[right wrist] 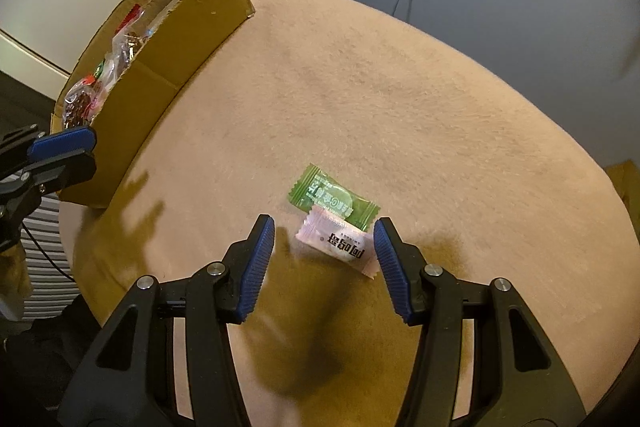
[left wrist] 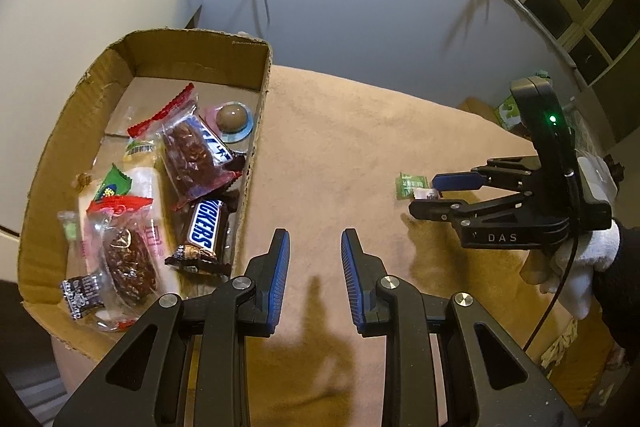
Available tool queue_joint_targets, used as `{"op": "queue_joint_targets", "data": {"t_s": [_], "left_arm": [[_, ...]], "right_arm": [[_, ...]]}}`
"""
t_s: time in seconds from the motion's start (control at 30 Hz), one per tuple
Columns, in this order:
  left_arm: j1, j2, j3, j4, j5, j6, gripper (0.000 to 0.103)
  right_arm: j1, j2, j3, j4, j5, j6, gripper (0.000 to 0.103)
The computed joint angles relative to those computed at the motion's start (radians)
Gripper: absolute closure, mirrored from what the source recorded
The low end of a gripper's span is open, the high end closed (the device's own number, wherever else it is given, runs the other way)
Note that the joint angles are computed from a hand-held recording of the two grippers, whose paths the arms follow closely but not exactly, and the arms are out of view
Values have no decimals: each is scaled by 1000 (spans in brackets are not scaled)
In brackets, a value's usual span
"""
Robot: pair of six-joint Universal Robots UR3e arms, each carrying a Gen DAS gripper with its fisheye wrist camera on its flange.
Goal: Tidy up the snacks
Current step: 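Grasp the white wrapped candy with the right tool while the left tool grasps the green candy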
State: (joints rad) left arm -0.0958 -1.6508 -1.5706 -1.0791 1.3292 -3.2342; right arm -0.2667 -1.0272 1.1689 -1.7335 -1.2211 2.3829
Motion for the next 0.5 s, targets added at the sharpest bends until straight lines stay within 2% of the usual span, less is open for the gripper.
{"op": "queue_joint_targets", "data": {"t_s": [0.23, 0.5], "left_arm": [[-5, -16, 18, -6, -1, -4, 78], [-10, -30, 27, -7, -6, -6, 78]], "right_arm": [[10, 19, -34, 14, -29, -32, 54], [51, 34, -59, 47, -75, -91, 54]]}}
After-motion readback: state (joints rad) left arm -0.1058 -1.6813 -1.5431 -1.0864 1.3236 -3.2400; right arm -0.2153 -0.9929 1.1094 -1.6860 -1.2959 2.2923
